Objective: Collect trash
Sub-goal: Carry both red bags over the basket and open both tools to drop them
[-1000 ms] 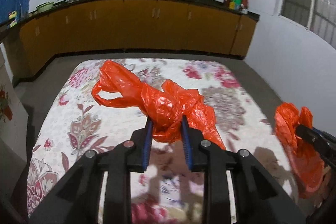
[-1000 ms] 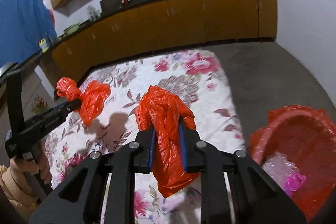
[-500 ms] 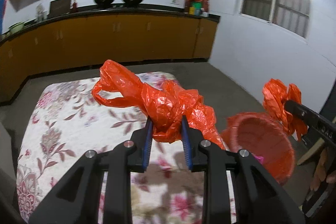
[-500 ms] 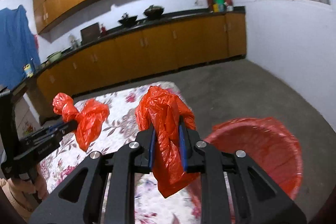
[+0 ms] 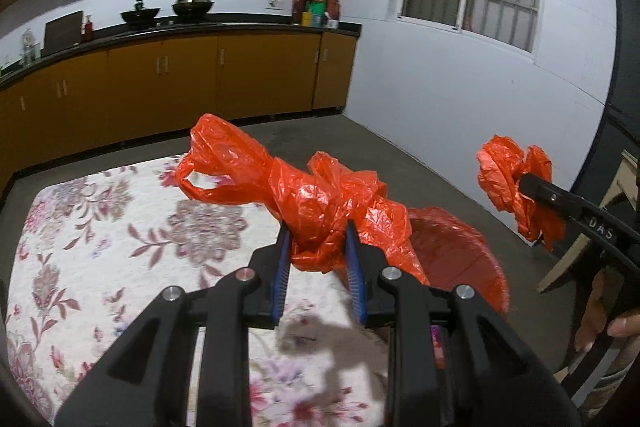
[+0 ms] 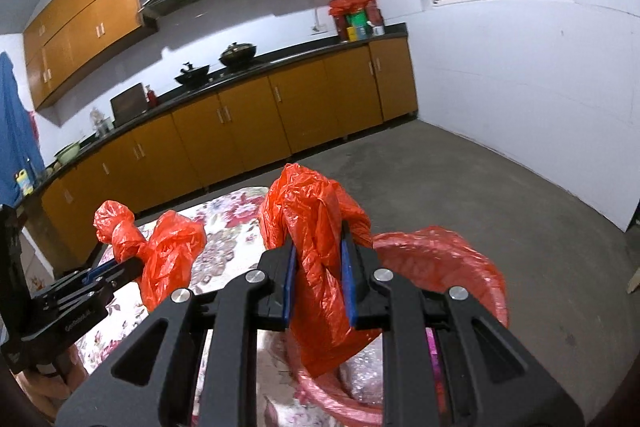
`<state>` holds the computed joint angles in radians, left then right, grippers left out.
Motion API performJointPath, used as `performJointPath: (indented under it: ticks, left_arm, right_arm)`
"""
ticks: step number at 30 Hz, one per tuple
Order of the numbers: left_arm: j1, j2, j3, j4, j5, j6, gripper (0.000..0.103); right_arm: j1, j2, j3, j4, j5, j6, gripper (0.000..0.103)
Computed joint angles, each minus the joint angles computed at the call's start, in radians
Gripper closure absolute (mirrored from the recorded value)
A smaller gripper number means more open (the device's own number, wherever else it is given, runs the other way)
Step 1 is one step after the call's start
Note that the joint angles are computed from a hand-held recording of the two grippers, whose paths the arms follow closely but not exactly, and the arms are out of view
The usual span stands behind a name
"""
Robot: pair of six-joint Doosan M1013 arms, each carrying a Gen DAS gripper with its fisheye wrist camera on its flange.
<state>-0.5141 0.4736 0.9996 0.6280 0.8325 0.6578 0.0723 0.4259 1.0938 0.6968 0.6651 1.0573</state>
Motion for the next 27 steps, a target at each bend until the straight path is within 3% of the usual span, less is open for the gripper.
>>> performJointPath:
  ticks: [16, 22, 27]
  left_arm:
    - [-0.003, 0.126, -0.165, -0.234, 0.000, 0.190, 0.073]
    - [-0.009, 0.179, -0.218, -0.279, 0.050, 0.223, 0.058]
    - [-0.005, 0.171, -0.188, -0.279, 0.067, 0.188, 0.051]
  right_arm:
    - [-0.041, 0.022, -0.020, -0.015, -0.003, 0.088, 0.082]
    - [-0.045, 0.027, -0.020, -0.034, -0.013, 0.107, 0.055]
    - [-0.052, 0.004, 0.017, -0.044, -0.030, 0.107, 0.038]
